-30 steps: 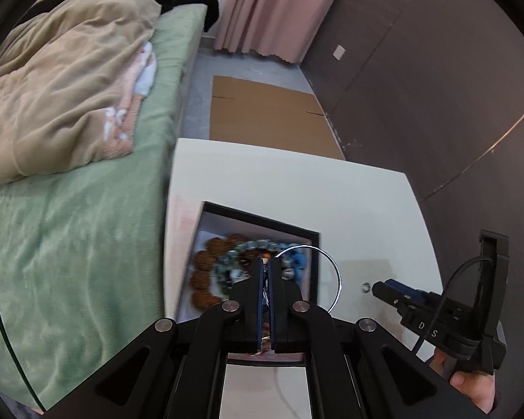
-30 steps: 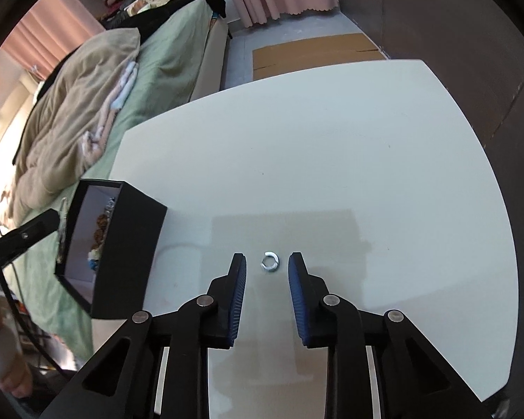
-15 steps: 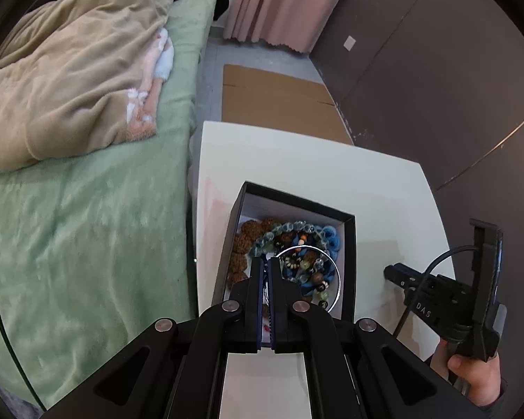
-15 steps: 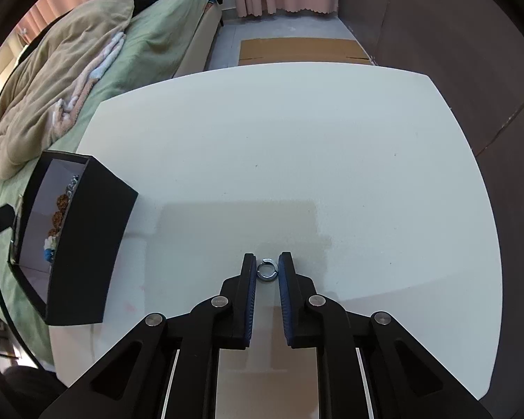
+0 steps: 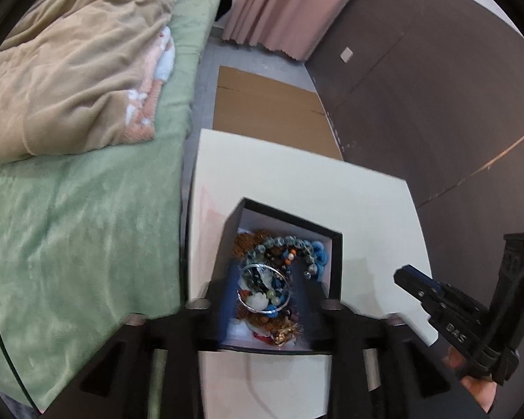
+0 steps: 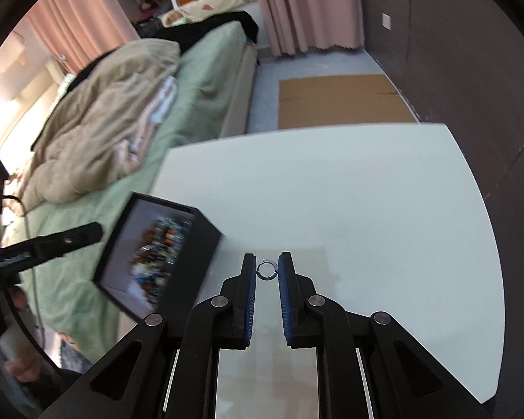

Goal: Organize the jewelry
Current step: 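Release the hoop into the box with left while right grasps the small silver ring, then lower the small silver ring into the box and open the right gripper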

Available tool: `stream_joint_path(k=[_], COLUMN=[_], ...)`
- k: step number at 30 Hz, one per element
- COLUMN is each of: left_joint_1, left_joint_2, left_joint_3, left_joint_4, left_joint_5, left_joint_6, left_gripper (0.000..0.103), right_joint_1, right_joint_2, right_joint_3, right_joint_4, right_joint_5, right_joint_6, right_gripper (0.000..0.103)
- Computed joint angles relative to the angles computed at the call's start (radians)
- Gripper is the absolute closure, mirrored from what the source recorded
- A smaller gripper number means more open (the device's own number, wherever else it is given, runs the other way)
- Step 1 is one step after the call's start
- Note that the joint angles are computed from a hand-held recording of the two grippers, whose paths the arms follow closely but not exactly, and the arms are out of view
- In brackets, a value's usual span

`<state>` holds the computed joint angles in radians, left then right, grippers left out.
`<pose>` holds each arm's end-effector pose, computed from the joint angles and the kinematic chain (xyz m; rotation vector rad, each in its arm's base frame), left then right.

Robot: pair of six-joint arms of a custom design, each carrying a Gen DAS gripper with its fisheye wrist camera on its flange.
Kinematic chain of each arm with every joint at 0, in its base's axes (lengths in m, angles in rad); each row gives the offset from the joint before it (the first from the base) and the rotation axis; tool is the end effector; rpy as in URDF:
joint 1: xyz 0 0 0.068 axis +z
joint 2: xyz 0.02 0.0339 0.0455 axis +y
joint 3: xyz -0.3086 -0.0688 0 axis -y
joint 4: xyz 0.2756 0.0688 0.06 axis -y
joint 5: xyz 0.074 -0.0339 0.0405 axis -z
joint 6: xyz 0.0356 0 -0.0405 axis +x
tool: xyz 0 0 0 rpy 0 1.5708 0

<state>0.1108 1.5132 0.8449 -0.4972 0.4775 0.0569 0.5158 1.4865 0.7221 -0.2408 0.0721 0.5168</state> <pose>0.2974 0.0166 0.2008 0.0608 2.6429 -0.5949 0.2563 0.1424 0.1811 0.0285 2.5999 0.2914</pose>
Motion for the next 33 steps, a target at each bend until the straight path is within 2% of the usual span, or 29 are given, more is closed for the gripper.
stream_joint_path(k=[2, 5, 18, 19, 21, 23, 25, 27, 31, 33], left_joint_1=[0.016, 0.037, 0.112, 0.112, 0.111, 0.11, 0.104, 0.096, 0.077, 0.067], left_joint_2=[-0.017, -0.025, -0.006, -0.007, -0.018, -0.035, -0.053, -0.076, -0.109, -0.132], left_joint_3=[-0.004, 0.003, 0.028, 0.029, 0.027, 0.022, 0.012, -0.001, -0.013, -0.021], left_joint_4=[0.018, 0.022, 0.044, 0.041, 0.038, 0.039, 0.044, 0.052, 0.046, 0.041], left_joint_5=[0.001, 0.003, -0.027, -0.03, -0.03, -0.034, -0.04, -0.05, -0.048, -0.048], left_joint_6=[-0.013, -0.015, -0.006, -0.001, 0.011, 0.015, 0.016, 0.016, 0.014, 0.017], left_gripper=[0.047, 0.045, 0.044, 0.044, 0.044, 0.043, 0.039, 0.03, 0.028, 0.025], right_joint_1=[0.015, 0.042, 0.122, 0.123, 0.125, 0.123, 0.107, 0.089, 0.089, 0.097], right_joint_2=[-0.017, -0.003, 0.06, 0.064, 0.074, 0.064, 0.051, 0.033, -0.012, -0.036], right_joint_3=[0.012, 0.05, 0.115, 0.113, 0.113, 0.084, 0.061, 0.04, 0.015, 0.011], right_joint_4=[0.002, 0.011, 0.073, 0.077, 0.071, 0.102, 0.113, 0.109, 0.086, 0.064], right_joint_5=[-0.013, -0.032, -0.177, -0.198, -0.211, -0.202, -0.208, -0.214, -0.167, -0.134], right_joint_6=[0.0, 0.0, 0.002, 0.005, 0.01, 0.03, 0.052, 0.074, 0.079, 0.081], right_gripper=[0.089, 0.089, 0.088, 0.086, 0.063, 0.056, 0.055, 0.055, 0.053, 0.048])
